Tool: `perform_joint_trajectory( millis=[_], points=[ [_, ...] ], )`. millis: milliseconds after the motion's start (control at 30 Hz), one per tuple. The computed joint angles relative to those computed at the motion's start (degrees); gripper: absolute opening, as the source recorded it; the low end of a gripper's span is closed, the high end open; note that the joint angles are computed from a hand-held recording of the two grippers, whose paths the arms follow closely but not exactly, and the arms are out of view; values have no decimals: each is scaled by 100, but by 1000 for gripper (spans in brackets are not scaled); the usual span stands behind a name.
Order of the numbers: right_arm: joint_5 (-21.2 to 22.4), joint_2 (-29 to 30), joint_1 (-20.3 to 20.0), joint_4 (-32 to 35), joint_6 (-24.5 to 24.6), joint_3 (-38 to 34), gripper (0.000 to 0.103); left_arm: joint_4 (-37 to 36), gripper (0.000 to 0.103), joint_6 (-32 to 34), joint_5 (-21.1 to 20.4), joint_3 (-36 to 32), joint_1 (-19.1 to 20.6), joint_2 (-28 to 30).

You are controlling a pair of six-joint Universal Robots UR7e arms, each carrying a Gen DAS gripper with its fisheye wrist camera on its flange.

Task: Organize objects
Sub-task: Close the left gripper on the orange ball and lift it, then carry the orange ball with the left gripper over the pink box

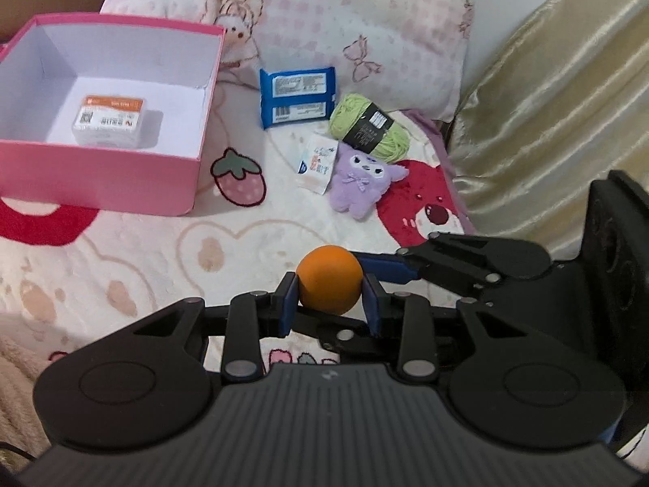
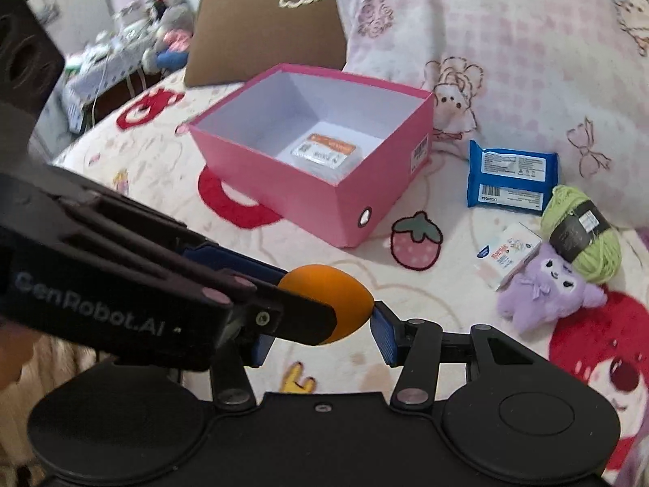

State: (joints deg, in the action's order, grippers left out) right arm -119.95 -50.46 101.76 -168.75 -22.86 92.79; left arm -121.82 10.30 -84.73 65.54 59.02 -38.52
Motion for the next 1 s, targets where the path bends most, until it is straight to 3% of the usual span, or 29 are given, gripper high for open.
perform_joint_trajectory(
  millis=[233, 500, 1000],
  points=[
    [-213, 168, 190, -127, 143, -183, 55, 3, 32, 44, 25, -98, 21, -54],
    [-612, 512, 450, -276, -331, -612, 55, -17, 32, 163, 24, -346, 48, -59],
    [-548, 1039, 538, 100, -332, -1605, 54, 453, 32, 253, 240, -1464, 114, 379]
  ],
)
